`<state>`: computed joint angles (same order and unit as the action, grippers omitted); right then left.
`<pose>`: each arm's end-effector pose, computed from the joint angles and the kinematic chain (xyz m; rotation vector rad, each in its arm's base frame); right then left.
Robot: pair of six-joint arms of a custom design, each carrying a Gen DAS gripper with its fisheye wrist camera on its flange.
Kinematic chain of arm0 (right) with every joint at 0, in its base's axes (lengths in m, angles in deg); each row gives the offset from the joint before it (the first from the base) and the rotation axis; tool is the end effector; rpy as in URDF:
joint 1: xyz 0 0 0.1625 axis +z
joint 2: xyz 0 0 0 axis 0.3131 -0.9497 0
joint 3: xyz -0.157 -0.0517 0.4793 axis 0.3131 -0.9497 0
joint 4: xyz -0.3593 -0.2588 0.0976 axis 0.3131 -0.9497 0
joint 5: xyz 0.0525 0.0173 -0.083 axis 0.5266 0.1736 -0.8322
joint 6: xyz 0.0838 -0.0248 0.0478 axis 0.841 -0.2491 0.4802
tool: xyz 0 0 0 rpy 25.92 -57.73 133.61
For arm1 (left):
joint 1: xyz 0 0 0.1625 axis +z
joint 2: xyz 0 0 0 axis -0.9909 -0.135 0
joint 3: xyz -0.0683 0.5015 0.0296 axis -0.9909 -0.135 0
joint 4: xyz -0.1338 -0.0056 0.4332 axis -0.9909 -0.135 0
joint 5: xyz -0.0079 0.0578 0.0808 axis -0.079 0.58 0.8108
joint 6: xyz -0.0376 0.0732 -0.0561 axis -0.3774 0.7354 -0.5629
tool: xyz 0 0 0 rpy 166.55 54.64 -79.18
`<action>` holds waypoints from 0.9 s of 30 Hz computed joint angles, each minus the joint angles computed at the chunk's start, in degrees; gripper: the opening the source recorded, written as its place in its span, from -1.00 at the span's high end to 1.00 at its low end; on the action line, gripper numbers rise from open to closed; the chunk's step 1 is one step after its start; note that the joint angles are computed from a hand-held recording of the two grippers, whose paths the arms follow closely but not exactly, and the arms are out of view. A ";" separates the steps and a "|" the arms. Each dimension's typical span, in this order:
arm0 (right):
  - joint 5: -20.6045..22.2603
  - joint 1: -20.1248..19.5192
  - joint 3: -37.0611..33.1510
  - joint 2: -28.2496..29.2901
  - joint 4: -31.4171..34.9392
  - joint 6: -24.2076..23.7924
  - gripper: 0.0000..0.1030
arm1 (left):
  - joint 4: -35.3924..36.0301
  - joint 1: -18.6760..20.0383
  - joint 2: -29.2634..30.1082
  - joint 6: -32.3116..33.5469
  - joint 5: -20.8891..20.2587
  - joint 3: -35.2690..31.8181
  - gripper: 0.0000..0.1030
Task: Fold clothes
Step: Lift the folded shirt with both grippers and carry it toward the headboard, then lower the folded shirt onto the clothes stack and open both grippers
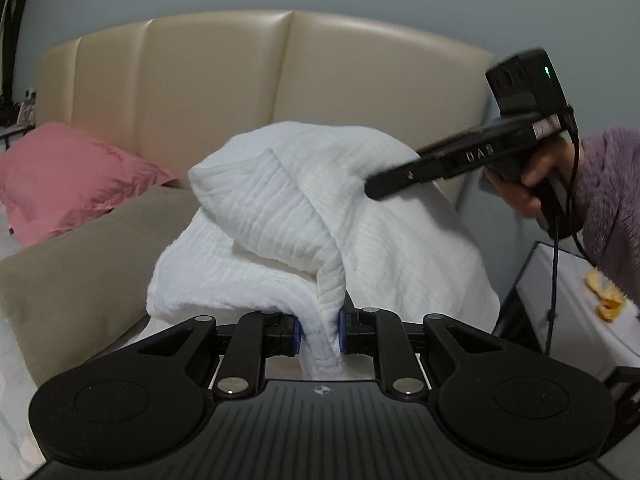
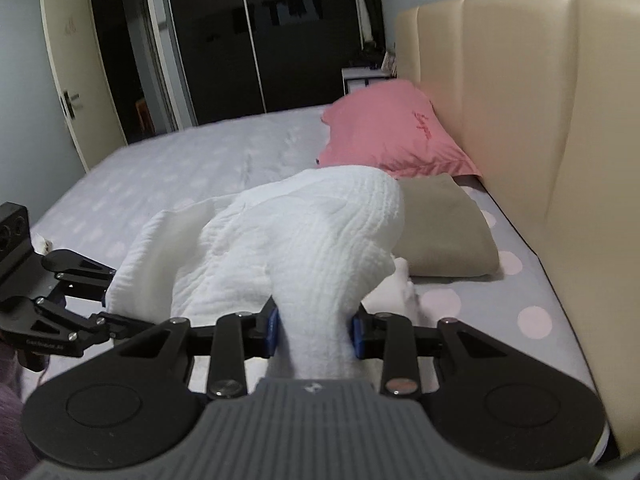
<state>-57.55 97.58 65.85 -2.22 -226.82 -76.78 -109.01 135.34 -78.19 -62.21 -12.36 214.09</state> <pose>0.3201 -0.4614 0.3082 0.7971 -2.4250 0.9406 -0.1893 -0.4846 0.3015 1.5635 2.6032 -0.7426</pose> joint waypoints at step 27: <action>-7.50 -2.53 1.26 16.81 -34.98 -4.77 0.27 | -12.88 5.96 7.50 3.36 8.88 -4.19 0.41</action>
